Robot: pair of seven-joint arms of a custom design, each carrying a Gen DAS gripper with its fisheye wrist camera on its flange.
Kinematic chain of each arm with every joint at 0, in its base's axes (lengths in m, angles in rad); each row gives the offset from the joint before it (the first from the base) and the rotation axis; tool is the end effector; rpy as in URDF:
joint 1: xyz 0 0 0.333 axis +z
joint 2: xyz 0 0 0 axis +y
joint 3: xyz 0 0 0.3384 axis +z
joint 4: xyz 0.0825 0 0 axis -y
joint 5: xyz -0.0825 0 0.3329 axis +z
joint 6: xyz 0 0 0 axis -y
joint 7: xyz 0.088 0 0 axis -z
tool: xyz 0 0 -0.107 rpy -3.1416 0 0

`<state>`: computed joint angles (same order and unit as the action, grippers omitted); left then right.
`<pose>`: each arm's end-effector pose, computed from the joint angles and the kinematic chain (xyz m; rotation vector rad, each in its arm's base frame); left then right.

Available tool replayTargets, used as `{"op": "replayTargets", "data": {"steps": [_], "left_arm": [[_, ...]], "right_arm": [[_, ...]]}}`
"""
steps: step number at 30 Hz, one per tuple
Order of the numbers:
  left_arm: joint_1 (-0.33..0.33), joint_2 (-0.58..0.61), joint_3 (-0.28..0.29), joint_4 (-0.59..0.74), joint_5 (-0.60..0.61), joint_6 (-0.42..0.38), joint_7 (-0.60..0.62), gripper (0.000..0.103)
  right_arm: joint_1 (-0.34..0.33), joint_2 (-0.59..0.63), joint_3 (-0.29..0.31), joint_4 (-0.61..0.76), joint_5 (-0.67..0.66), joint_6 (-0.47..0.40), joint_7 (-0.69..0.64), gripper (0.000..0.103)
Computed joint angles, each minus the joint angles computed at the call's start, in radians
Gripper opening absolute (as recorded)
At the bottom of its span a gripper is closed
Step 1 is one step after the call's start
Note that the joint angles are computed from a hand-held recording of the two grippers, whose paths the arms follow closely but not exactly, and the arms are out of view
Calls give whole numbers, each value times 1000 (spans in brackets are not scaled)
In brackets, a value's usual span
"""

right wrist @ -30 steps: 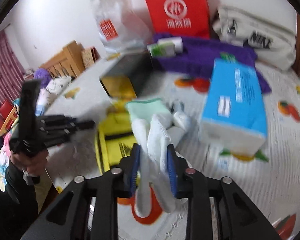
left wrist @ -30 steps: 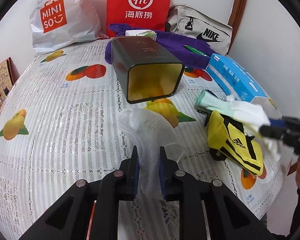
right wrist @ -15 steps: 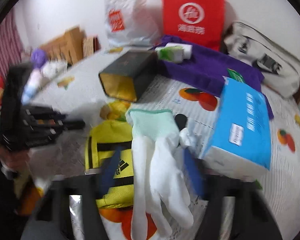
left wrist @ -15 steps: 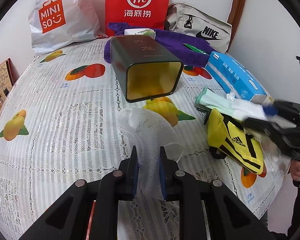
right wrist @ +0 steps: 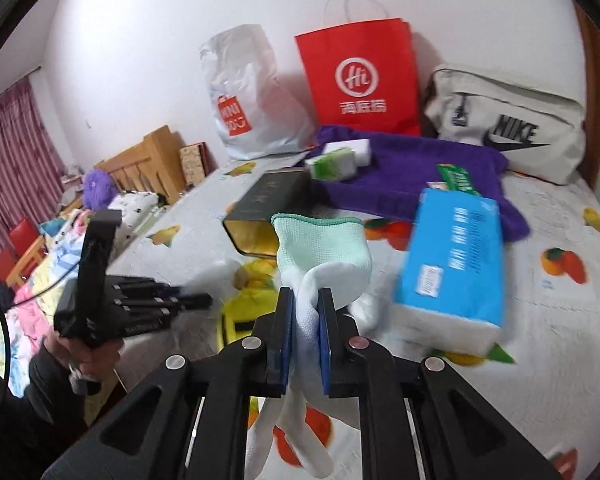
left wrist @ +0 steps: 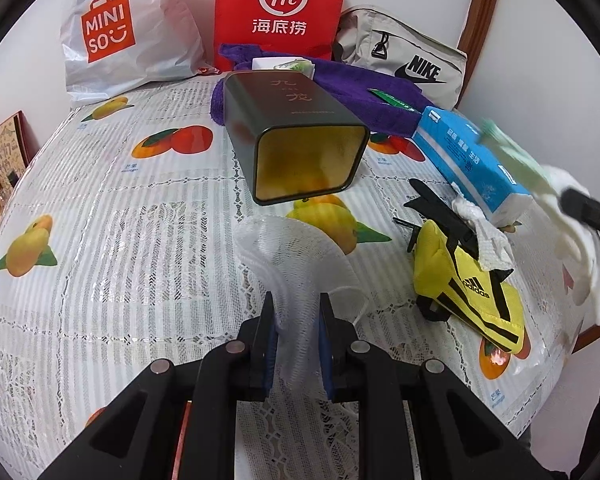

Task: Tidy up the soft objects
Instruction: 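Carry the gloves with right while left carries the mesh bag to the purple towel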

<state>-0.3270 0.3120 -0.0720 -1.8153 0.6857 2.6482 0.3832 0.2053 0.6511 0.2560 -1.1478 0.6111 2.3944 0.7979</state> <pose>0.5805 -0.2575 0.4706 -2.0818 1.5791 -0.6834 0.6923 0.2732 0.5297 -2.0908 0.8441 -0.0955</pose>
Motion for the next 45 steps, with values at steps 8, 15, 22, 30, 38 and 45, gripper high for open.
{"op": "replayTargets", "data": {"steps": [8, 15, 22, 30, 38, 45], "left_arm": [[-2, -10, -3, -10, -14, -1, -35, 15], [0, -4, -10, 10, -50, -23, -68, 14], [-10, 9, -16, 65, -72, -72, -52, 11], [-27, 25, -17, 162, -82, -152, -70, 10], [-52, 73, -9, 297, -69, -213, -82, 10], [-59, 113, -1, 391, -86, -258, -59, 10]], "right_arm": [[-41, -116, -37, -243, -5, 106, -26, 12], [-37, -123, -73, -317, -71, 144, 15, 12], [-51, -90, -56, -294, -109, 117, 28, 12], [-110, -88, -8, -228, -24, -12, -108, 12], [-146, -47, -7, -74, 80, -208, -226, 12], [-139, 6, -23, 68, 108, -270, -213, 12]]}}
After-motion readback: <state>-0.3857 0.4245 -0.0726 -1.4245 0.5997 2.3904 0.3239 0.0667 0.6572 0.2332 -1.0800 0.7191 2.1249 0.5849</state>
